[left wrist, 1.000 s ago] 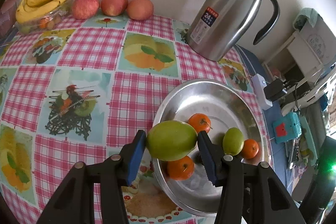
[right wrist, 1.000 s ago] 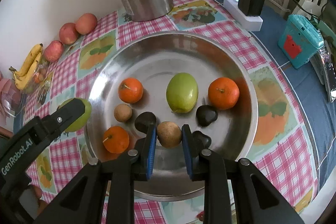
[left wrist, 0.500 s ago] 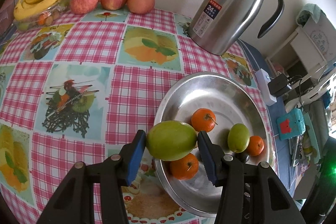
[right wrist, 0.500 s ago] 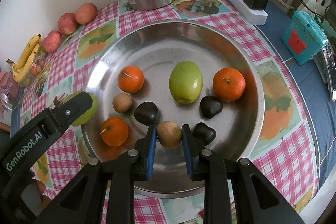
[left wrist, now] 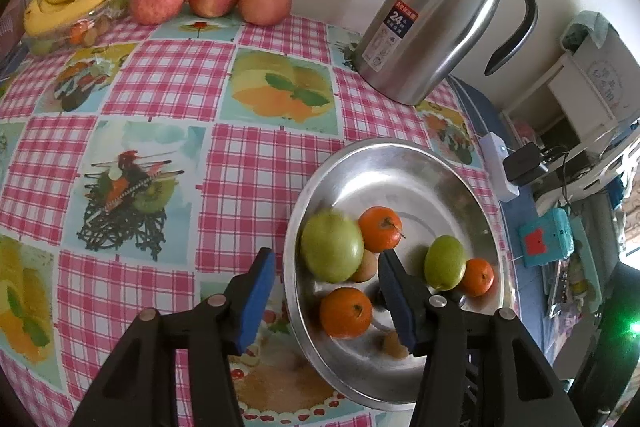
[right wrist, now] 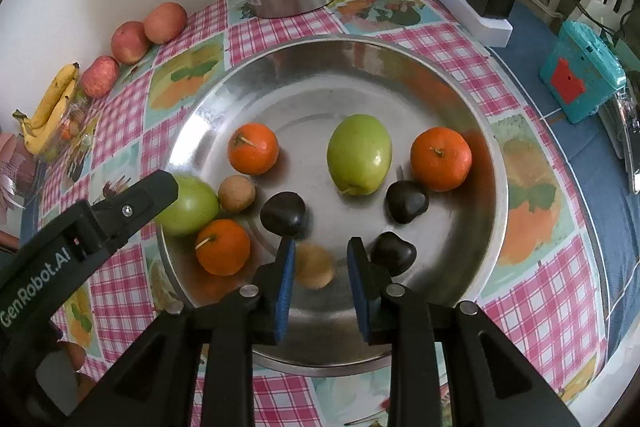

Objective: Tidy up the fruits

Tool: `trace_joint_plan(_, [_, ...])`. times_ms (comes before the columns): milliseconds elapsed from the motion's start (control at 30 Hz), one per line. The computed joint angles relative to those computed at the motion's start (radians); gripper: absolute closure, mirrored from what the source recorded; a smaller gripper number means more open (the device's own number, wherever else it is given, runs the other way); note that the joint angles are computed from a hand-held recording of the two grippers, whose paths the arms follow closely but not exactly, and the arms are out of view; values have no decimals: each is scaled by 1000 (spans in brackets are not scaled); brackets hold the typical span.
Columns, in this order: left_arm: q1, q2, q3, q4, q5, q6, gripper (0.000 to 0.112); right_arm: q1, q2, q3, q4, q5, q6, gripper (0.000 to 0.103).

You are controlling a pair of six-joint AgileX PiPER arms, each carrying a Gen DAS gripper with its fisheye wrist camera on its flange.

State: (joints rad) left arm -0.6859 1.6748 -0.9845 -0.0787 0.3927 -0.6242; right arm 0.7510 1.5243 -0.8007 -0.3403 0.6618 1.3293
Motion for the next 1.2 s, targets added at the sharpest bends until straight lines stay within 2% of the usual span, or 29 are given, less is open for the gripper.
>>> trace_joint_plan(33, [1, -4, 1, -3, 2, 1, 55, 1, -4, 2, -7, 0, 10, 67])
trace_joint_plan(167, [9, -27, 8, 0, 11, -7, 55, 14, -31, 10, -67, 1, 80, 67])
trace_joint_plan(267, [14, -46, 8, 68, 41, -78, 54, 25, -48, 13, -113, 10, 133, 67])
trace_joint_plan(467, [8, -53, -14, 295, 216, -298, 51, 31, -66, 22, -153, 16, 184, 67])
trace_joint_plan(533, [22, -58, -5, 312, 244, -312, 48, 28, -67, 21, -147, 15, 175, 67])
trace_joint_plan(733, [40, -64, 17, 403, 297, -393, 30, 35, -61, 16, -151, 12, 171, 67])
trace_joint_plan(800, [39, -62, 21, 425, 305, -408, 20, 35, -56, 13, -150, 11, 164, 59])
trace_joint_plan(833, [38, -62, 21, 433, 308, -412, 18, 35, -55, 12, -150, 11, 162, 51])
trace_joint_plan(900, [33, -58, 20, 450, 311, -422, 12, 35, -55, 10, -152, 6, 159, 47])
trace_joint_plan(933, [28, -58, 21, 464, 314, -434, 11, 37, -54, 7, -154, 8, 158, 46])
trace_joint_plan(1000, [16, -55, 18, 493, 328, -456, 9, 46, -43, -6, -165, 24, 157, 37])
trace_joint_plan(1033, [11, -55, 22, 509, 329, -470, 9, 49, -39, -11, -166, 28, 153, 29])
trace_joint_plan(1133, [10, -50, 30, 541, 326, -492, 9, 54, -33, -12, -174, 17, 154, 25])
trace_joint_plan(1200, [5, -49, 35, 567, 337, -513, 9, 62, -21, -18, -182, 23, 155, 17])
